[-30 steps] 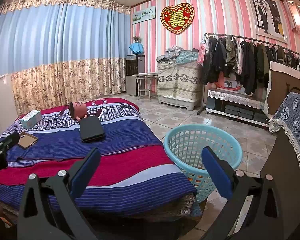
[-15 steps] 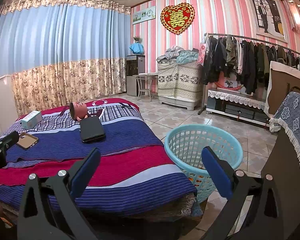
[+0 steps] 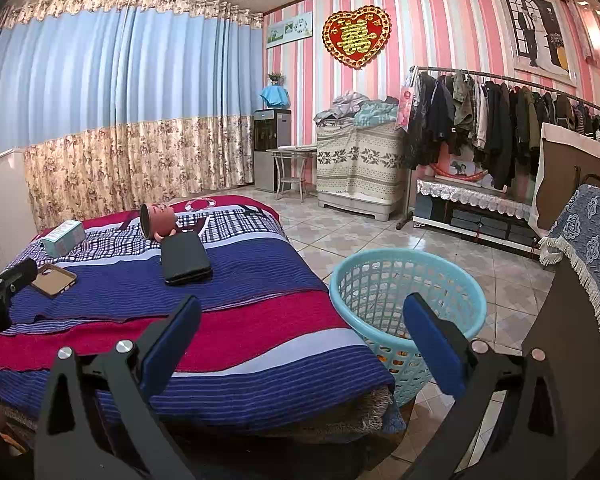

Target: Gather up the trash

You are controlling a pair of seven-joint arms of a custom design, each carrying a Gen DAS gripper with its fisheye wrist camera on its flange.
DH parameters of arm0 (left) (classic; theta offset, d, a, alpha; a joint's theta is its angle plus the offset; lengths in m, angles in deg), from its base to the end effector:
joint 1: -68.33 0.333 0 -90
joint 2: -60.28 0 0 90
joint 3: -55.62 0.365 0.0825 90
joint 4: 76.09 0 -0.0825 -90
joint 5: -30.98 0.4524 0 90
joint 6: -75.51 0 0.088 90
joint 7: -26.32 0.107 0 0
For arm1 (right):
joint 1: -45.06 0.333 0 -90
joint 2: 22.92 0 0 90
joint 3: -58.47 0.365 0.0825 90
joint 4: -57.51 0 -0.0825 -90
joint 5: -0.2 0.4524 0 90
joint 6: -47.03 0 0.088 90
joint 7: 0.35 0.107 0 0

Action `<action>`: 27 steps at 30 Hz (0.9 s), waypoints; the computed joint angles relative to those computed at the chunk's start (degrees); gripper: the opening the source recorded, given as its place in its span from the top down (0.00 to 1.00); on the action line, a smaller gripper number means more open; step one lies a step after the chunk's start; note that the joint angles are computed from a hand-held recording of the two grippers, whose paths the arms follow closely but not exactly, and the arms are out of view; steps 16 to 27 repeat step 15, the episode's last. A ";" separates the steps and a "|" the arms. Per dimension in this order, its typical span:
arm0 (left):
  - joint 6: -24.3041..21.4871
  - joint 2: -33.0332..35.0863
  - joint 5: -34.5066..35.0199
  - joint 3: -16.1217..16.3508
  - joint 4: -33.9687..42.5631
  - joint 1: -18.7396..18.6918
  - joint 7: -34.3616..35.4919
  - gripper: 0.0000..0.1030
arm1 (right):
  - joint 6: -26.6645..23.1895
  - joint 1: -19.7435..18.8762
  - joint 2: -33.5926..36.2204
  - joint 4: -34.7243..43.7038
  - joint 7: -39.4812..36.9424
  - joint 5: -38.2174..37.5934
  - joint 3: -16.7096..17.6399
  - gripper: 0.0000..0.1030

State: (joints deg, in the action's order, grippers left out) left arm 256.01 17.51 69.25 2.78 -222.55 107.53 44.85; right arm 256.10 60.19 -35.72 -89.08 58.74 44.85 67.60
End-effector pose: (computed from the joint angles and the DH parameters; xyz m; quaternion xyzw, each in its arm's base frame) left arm 0.4437 -0.2139 0.5036 -0.6260 0.5473 -0.3470 0.4337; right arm 0.4765 0.1192 0.4865 -0.5899 0.5698 -0.3982 0.4108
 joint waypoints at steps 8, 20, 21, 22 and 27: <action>-0.25 -0.02 0.02 -0.09 -0.01 -0.04 0.05 0.05 | 0.12 0.11 0.09 0.06 -0.06 0.24 0.04 0.04; -0.07 -0.33 0.01 -0.22 -0.13 0.04 -0.22 0.05 | 0.22 0.20 0.21 0.13 -0.10 0.19 -0.04 0.04; -0.07 -0.33 0.01 -0.22 -0.13 0.04 -0.22 0.05 | 0.22 0.20 0.21 0.13 -0.10 0.19 -0.04 0.04; -0.07 -0.33 0.01 -0.22 -0.13 0.04 -0.22 0.05 | 0.22 0.20 0.21 0.13 -0.10 0.19 -0.04 0.04; -0.07 -0.33 0.01 -0.22 -0.13 0.04 -0.22 0.05 | 0.22 0.20 0.21 0.13 -0.10 0.19 -0.04 0.04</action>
